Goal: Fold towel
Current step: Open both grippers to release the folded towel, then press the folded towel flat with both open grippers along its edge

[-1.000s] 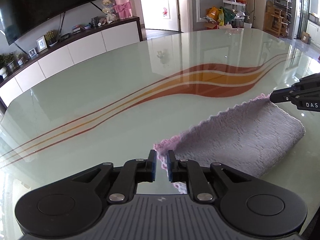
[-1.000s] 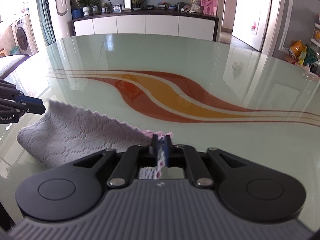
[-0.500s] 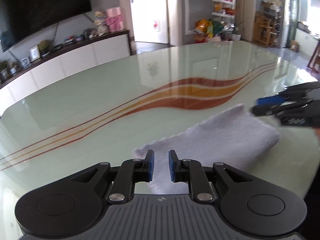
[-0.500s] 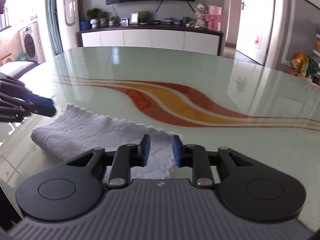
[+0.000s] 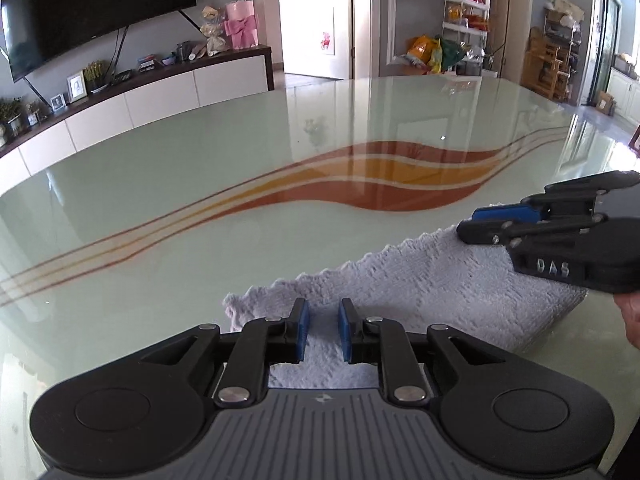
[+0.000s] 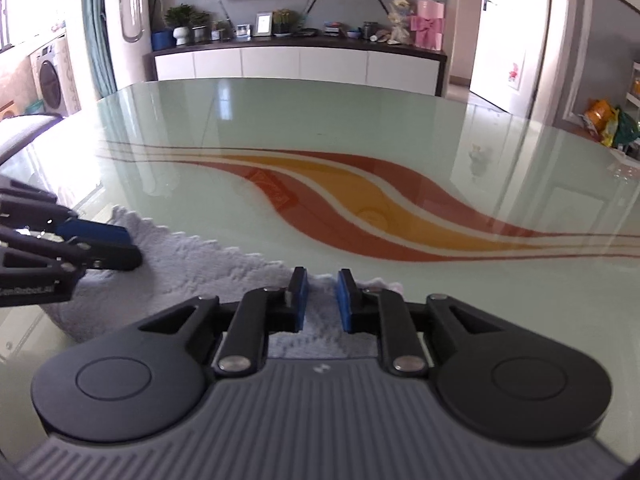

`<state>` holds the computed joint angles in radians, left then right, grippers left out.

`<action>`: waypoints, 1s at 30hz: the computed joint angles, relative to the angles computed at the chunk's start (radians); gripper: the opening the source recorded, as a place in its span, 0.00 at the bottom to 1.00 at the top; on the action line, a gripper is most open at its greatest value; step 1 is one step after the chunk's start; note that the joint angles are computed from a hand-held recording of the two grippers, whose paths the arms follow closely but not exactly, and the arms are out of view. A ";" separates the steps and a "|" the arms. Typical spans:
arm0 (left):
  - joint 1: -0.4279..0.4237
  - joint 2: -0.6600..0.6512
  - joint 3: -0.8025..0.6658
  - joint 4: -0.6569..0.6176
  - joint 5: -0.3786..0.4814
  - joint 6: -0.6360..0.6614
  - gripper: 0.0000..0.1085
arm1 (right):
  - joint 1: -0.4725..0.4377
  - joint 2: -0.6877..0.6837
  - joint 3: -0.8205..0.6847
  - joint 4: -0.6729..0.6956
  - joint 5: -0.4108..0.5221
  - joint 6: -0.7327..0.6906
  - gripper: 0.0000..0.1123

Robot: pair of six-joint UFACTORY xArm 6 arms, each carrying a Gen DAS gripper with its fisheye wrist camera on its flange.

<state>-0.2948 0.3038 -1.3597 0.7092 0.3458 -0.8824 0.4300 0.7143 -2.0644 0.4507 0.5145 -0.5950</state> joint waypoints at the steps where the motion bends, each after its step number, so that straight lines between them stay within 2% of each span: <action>1: 0.000 -0.002 0.002 0.000 -0.001 -0.002 0.19 | -0.001 -0.003 0.009 -0.026 -0.019 0.022 0.14; 4: 0.000 -0.004 0.007 0.016 -0.007 -0.021 0.19 | -0.005 -0.011 0.040 -0.106 -0.076 0.093 0.14; 7: -0.002 -0.006 0.011 0.040 -0.009 -0.042 0.19 | -0.005 -0.043 0.095 -0.113 -0.143 0.093 0.15; 9: -0.003 -0.006 0.011 0.038 -0.006 -0.043 0.19 | 0.005 -0.061 0.119 -0.050 -0.161 0.033 0.15; 11: -0.005 -0.005 0.009 0.036 -0.002 -0.043 0.19 | 0.028 -0.088 0.138 0.078 -0.145 -0.103 0.15; 14: -0.010 -0.005 0.005 0.039 0.006 -0.046 0.19 | 0.043 -0.069 0.098 0.131 -0.077 -0.153 0.15; 18: -0.006 -0.003 0.002 0.010 0.002 -0.017 0.21 | 0.046 -0.012 0.020 0.032 -0.014 -0.066 0.16; 22: 0.006 -0.010 0.011 0.037 0.000 -0.044 0.39 | 0.032 0.008 -0.019 0.035 0.029 -0.051 0.16; 25: 0.028 -0.022 0.033 0.044 -0.026 -0.073 0.40 | 0.030 0.018 -0.032 0.049 0.031 -0.059 0.16; 30: 0.038 -0.058 0.053 0.083 0.016 -0.155 0.37 | 0.031 0.002 0.000 0.077 0.013 -0.080 0.16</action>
<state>-0.2565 0.2461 -1.3064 0.7926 0.3619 -1.0377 0.4611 0.7164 -2.0647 0.5274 0.5278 -0.6748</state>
